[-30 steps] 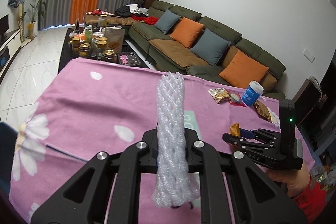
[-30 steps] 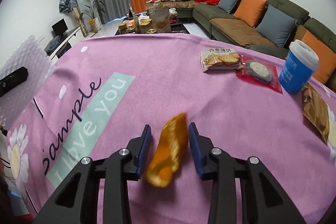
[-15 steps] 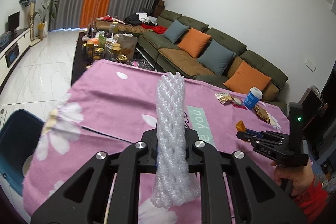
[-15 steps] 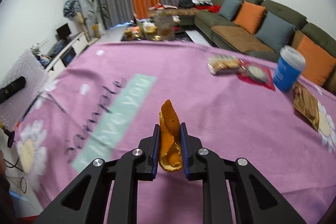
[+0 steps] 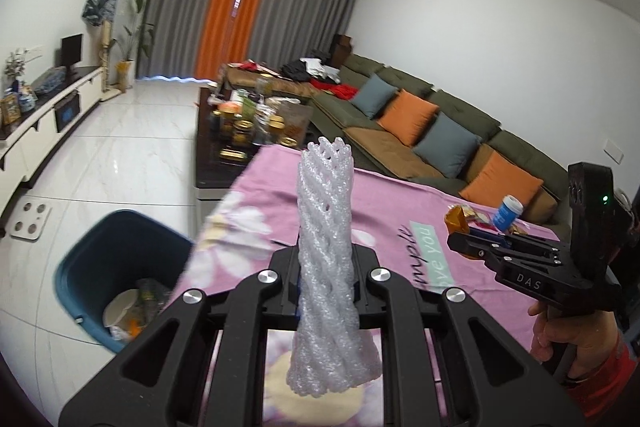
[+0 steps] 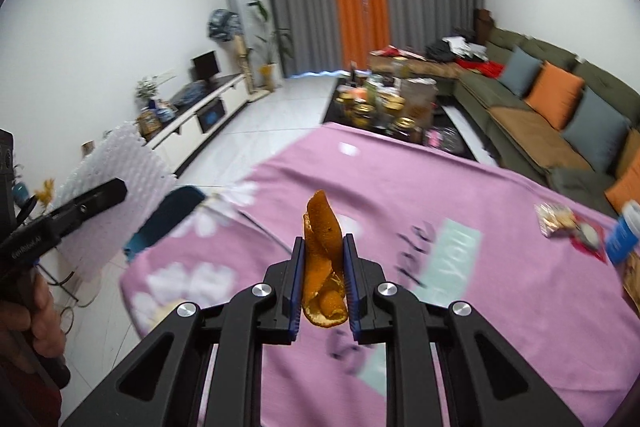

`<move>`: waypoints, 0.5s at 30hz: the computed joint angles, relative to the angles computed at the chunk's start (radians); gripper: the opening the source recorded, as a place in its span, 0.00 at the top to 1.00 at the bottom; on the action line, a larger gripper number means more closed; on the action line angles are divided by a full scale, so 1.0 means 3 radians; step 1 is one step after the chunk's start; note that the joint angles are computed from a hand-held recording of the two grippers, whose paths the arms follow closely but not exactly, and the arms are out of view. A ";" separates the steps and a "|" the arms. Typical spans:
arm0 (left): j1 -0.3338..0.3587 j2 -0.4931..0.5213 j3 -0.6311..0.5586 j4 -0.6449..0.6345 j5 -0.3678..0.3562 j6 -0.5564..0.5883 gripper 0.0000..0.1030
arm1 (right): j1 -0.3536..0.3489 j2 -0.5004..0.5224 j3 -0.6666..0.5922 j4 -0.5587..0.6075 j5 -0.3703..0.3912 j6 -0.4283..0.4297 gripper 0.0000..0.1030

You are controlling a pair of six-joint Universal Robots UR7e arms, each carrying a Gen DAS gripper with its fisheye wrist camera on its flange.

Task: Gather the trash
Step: 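Carry foam net and orange peel to the teal bin and open both grippers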

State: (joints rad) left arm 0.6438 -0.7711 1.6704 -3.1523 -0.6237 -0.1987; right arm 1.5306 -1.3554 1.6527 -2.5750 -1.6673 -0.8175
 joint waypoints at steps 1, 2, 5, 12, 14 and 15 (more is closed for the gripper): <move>-0.0014 -0.0030 0.0037 -0.0015 0.0039 -0.0013 0.87 | 0.0039 -0.0001 0.0033 -0.0028 0.0002 -0.0014 0.84; -0.0041 -0.0093 0.0122 -0.0038 0.0112 -0.0048 0.87 | 0.0080 0.0001 0.0058 -0.0046 0.0000 -0.0023 0.84; -0.0103 -0.0229 0.0307 -0.0094 0.0262 -0.0102 0.87 | 0.0170 -0.0011 0.0152 -0.0079 0.0049 -0.0034 0.84; -0.0291 -0.0556 0.0748 -0.0033 0.0653 -0.0409 0.87 | 0.0385 0.0014 0.0285 -0.0077 0.0122 -0.0129 0.84; -0.0352 -0.0656 0.0870 0.0073 0.0769 -0.0583 0.87 | 0.0433 0.0031 0.0292 -0.0055 0.0143 -0.0154 0.84; -0.0388 -0.0717 0.0943 0.0140 0.0835 -0.0682 0.87 | 0.0457 0.0044 0.0292 -0.0045 0.0157 -0.0169 0.84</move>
State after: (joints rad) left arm 0.5274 -0.9863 1.9532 -3.1102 -0.3731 -0.4033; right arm 1.6675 -1.3422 1.7403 -2.5887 -1.6202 -0.8682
